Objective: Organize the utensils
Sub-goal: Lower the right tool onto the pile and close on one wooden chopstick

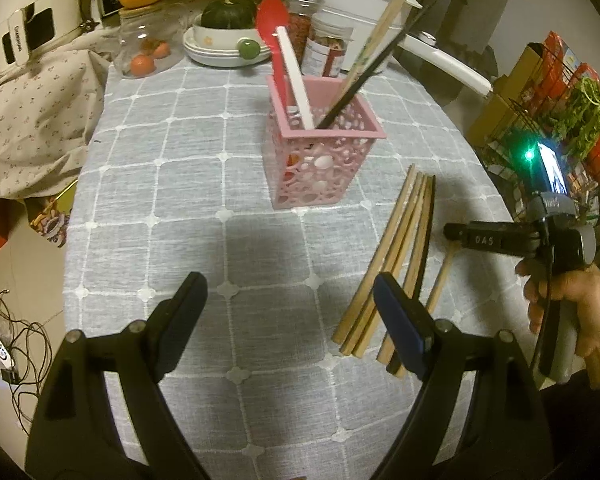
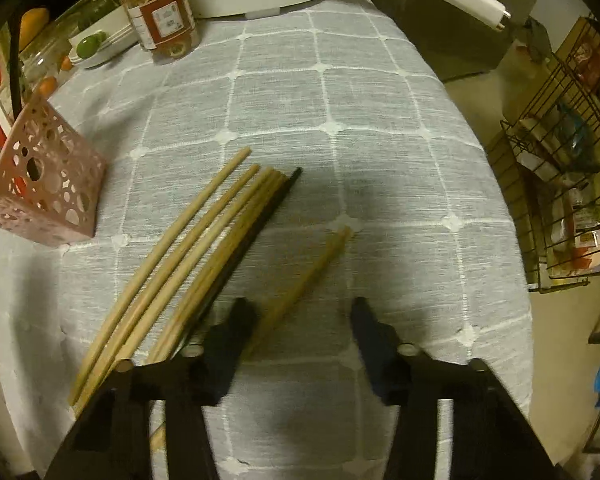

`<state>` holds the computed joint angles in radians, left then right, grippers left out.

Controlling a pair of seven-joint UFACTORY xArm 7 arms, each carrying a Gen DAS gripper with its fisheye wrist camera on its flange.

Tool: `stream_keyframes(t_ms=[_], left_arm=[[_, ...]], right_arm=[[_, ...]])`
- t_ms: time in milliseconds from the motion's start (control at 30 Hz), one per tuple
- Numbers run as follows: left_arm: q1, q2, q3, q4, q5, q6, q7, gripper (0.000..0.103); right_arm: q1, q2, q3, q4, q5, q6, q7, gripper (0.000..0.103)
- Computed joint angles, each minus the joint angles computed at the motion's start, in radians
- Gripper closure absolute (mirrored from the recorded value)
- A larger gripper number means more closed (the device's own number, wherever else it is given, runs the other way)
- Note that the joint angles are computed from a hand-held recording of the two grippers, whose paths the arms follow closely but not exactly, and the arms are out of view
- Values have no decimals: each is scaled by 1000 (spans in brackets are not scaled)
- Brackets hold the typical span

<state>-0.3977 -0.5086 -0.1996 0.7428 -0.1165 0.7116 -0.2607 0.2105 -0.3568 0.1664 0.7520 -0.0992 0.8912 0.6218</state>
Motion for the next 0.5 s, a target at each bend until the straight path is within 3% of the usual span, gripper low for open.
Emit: stream_keyframes(t_ms=[33, 133, 300, 400, 500], left_arm=[[-8, 0, 4, 0, -7, 0, 11, 18], [-28, 10, 5, 6, -21, -9, 40, 18], [-49, 68, -20, 51, -9, -4, 75, 22], [-65, 134, -39, 101, 2, 2, 93, 37], [-82, 236, -52, 177, -1, 18, 107, 61]], right_arm=[[-2, -8, -7, -5, 2, 1, -8, 77], [-5, -45, -38, -41, 34, -15, -53, 94], [-9, -133, -85, -103, 137, -41, -142, 97], [-15, -187, -94, -132, 171, -43, -174, 97], [-18, -237, -121, -158, 217, -47, -215, 97]])
